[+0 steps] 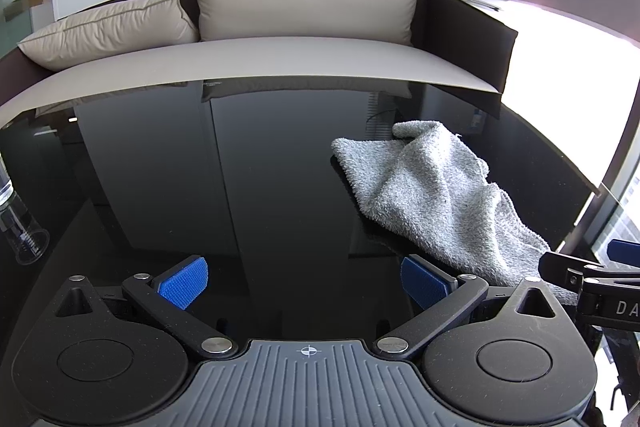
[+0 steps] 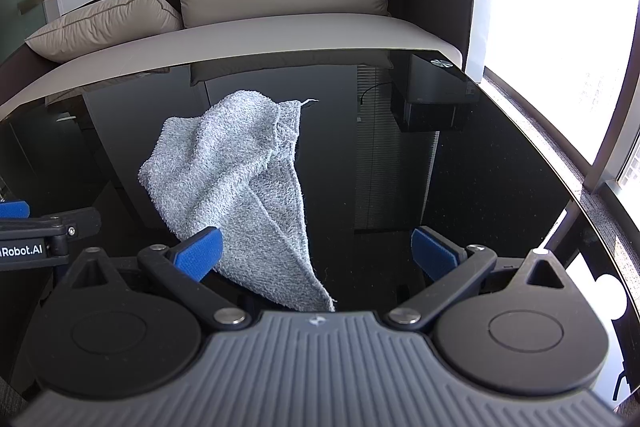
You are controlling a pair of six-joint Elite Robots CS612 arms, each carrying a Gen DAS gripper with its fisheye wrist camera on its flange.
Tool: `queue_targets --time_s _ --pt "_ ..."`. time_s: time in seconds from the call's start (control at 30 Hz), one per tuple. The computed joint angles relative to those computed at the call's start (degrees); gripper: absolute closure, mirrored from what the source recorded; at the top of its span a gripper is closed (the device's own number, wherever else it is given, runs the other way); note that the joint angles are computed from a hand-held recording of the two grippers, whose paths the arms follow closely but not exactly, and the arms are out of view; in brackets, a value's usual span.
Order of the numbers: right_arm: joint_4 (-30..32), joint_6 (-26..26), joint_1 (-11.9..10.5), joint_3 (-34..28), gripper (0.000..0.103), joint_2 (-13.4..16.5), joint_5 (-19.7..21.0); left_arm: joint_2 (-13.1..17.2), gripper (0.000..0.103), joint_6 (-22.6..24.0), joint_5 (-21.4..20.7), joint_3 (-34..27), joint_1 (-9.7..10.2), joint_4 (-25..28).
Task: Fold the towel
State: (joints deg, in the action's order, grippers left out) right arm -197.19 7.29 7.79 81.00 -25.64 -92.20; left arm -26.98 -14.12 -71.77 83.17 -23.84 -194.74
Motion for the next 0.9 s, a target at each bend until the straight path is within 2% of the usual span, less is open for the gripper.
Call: queue_targets --time_s 0.9 --pt "0.0 -1.1 -0.1 -0.6 0.000 0.1 0.6 -0.3 0.001 -0.4 -1.3 0.0 0.42 0.7"
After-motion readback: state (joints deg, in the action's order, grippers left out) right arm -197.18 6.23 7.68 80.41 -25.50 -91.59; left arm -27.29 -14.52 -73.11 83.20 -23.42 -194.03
